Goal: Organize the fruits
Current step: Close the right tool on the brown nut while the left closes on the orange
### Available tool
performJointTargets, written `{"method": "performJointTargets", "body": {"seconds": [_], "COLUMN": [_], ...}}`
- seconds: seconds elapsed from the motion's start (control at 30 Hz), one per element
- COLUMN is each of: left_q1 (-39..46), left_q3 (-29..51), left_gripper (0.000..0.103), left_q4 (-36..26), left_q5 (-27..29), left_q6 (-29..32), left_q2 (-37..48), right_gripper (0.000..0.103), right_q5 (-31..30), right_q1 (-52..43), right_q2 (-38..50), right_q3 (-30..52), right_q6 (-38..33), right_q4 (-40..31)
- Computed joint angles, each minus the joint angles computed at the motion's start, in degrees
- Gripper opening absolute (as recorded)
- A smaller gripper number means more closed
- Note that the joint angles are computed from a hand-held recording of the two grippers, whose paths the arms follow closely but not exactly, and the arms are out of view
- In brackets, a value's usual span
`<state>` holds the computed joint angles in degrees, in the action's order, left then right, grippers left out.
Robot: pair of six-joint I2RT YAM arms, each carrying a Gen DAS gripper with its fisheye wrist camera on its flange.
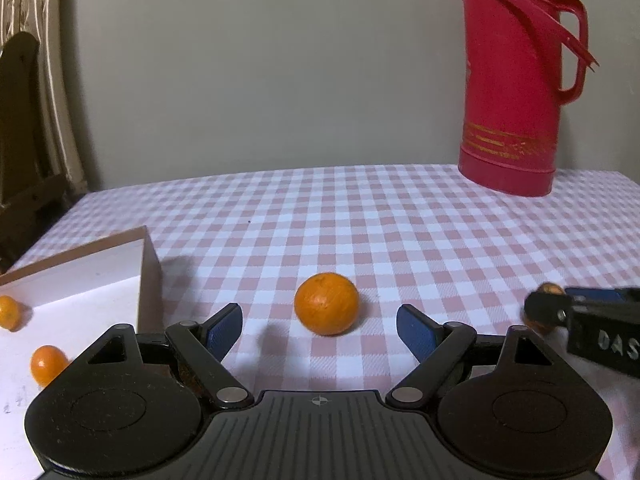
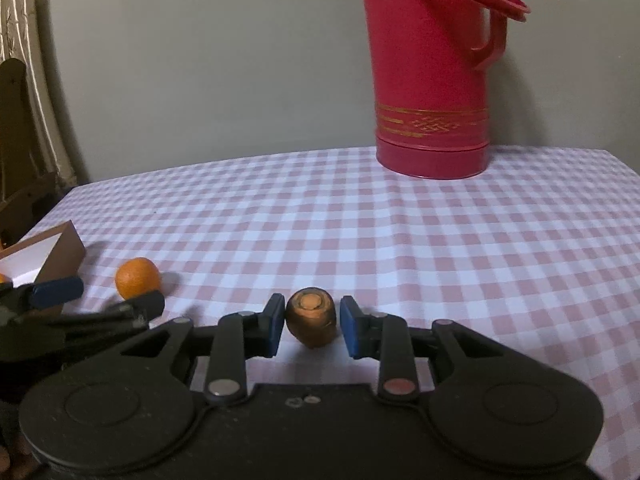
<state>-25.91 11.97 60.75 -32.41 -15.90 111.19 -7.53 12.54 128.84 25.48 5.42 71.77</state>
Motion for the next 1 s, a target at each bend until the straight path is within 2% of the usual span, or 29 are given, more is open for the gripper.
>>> {"method": "performJointTargets", "body": {"seconds": [0.23,0.27,0.3,0.4,0.53,0.57,1.0], "left_q1": [2.52,2.70,3.03,4.16,4.59,4.52,1.54], "left_q3": [2.51,2.70,2.92,3.78,4.09,4.06,0.64], "left_gripper": [0.085,0.081,0.073,0.065,0.049,0.039,0.039], "left_q4": [-0.78,-0.68,-0.71,-2.00,-1.68,-1.66,1.07], "left_q5": [4.20,4.61,5.36,7.61,8.04,7.89,6.30], "left_q6": [-1.63,-1.73,-1.66,-1.98,-2.39,-2.40,-2.90], "left_q2": [1.48,1.74,1.85,1.92,2.24,2.23,0.89], "right_gripper": [0.030,0.030,0.031,0.031,0.026,0.025,0.022], "right_q5": [-2.49,-2.44,-2.21,-1.39,-0.78,-0.69,-3.31], "right_q1": [-1.04,-0.97,-0.84,-0.27,0.14,0.28,-1.05], "right_q2": [0.06,0.18,0.30,0.46,0.97,0.98,-0.25], "right_q3": [0.98,1.12,1.27,1.32,1.61,1.75,-0.76], "right_q6": [0.08,0.02,-0.05,-0.27,-0.64,-0.86,-2.00], "right_q4": [-2.46,-2.51,-2.48,-2.25,-1.53,-1.66,0.98]}}
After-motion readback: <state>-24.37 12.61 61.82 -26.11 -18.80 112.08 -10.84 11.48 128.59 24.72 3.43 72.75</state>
